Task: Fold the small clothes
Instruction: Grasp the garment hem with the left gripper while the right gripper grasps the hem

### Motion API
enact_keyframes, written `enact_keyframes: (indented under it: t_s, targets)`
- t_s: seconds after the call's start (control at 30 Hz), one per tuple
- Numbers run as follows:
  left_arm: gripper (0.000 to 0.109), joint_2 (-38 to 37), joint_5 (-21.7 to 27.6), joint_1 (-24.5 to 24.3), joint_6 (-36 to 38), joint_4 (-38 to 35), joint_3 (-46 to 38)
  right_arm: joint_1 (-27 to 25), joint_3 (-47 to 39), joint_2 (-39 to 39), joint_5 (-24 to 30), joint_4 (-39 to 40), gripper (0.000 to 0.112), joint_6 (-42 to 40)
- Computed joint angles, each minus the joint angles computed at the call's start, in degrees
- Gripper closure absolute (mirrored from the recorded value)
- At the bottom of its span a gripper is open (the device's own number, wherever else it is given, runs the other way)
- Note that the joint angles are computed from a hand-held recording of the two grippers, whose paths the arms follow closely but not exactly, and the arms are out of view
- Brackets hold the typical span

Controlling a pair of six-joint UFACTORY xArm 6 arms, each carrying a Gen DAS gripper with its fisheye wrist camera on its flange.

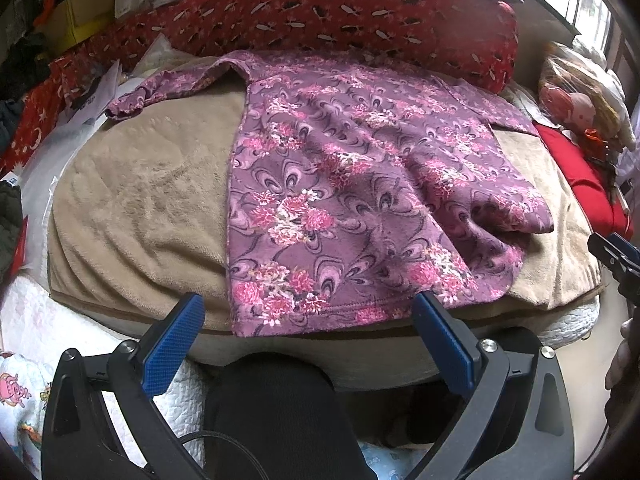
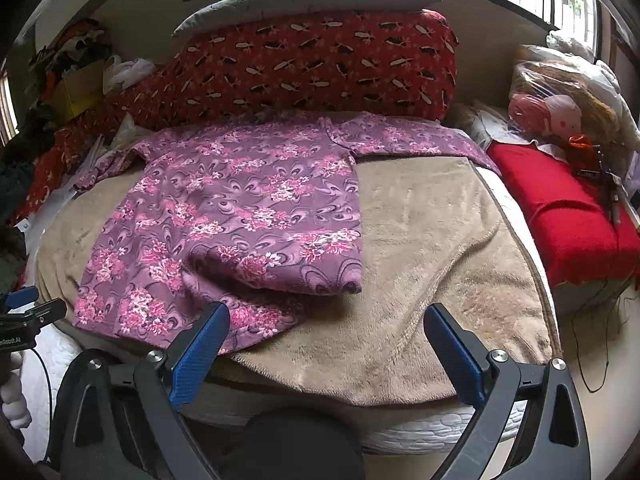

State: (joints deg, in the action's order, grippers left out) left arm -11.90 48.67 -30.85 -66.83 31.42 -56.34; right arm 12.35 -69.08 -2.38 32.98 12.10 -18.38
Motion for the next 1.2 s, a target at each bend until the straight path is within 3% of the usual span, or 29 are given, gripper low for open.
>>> enact_keyframes:
  t_s: [0.13, 0.3, 0.4, 0.57, 0.6, 0.63, 0.67, 0.7, 0.73, 0.8, 0.87, 0.93, 1.0, 1.1, 1.13, 1.2]
  targets:
    - [0.006, 0.2, -0.3, 2.7, 1.4, -3.2, 0.7, -1.0, -1.7, 2.7, -1.3, -0.3, 0.014, 1.3]
    - [0.006, -2.5, 0.2, 8.8, -0.5, -7.0, 5.1, -4.8, -8.1, 9.8, 3.4, 3.2, 0.015, 3.6]
    - [0.006, -3.1, -1.1, 12.0, 0.9, -11.6, 7.7, -5.2, -10.0, 12.5, 5.1, 4.8, 0.015, 1.3]
    - [0.006, 0.7, -4.3, 13.2, 7.9, -20.7, 8.2, -3.5, -14.3, 17.6, 8.5, 7.9, 0.016, -5.9]
    - [0.013, 1.3, -5.9, 13.2, 9.4, -23.2, 8.5, -3.1, -14.7, 18.2, 8.3, 8.6, 0.020, -7.2]
    - [0.035, 1.9, -7.8, 13.1, 11.4, -26.4, 9.0, -2.9, -15.3, 18.9, 8.2, 10.0, 0.036, -9.0]
    - [0.048, 2.3, -8.7, 13.1, 13.4, -28.7, 9.0, -2.7, -16.2, 19.6, 9.2, 12.4, 0.048, -11.6]
    - [0.083, 2.9, -9.6, 13.0, 16.4, -31.5, 8.8, -2.8, -17.7, 20.4, 11.8, 14.9, 0.077, -13.8]
    - [0.100, 3.3, -9.4, 12.7, 18.0, -32.7, 8.3, -3.1, -18.7, 20.9, 13.9, 16.7, 0.091, -15.2]
    - [0.100, 2.3, -8.5, 12.3, 16.2, -30.4, 7.7, -3.6, -18.6, 20.2, 15.2, 20.8, 0.096, -17.5]
    - [0.101, -1.0, -9.1, 12.4, 16.2, -31.1, 8.4, -6.2, -19.1, 18.2, 20.8, 29.8, 0.099, -20.8]
    - [0.101, -6.2, -10.9, 12.8, 15.2, -30.3, 10.6, -9.8, -18.8, 15.4, 27.3, 40.0, 0.112, -24.1]
    - [0.101, -8.8, -9.2, 13.1, 12.8, -26.3, 10.6, -13.2, -17.6, 12.1, 31.6, 47.2, 0.112, -26.9]
    - [0.101, -7.0, -5.9, 14.0, 13.2, -26.3, 9.8, -14.0, -16.4, 10.4, 28.5, 42.8, 0.112, -25.7]
    - [0.101, -5.0, -4.1, 14.3, 13.1, -27.0, 8.5, -13.2, -16.0, 10.7, 25.8, 38.2, 0.112, -23.3]
    - [0.101, -4.2, -5.5, 15.2, 14.4, -31.4, 9.9, -11.8, -15.5, 12.2, 21.6, 27.6, 0.105, -14.7]
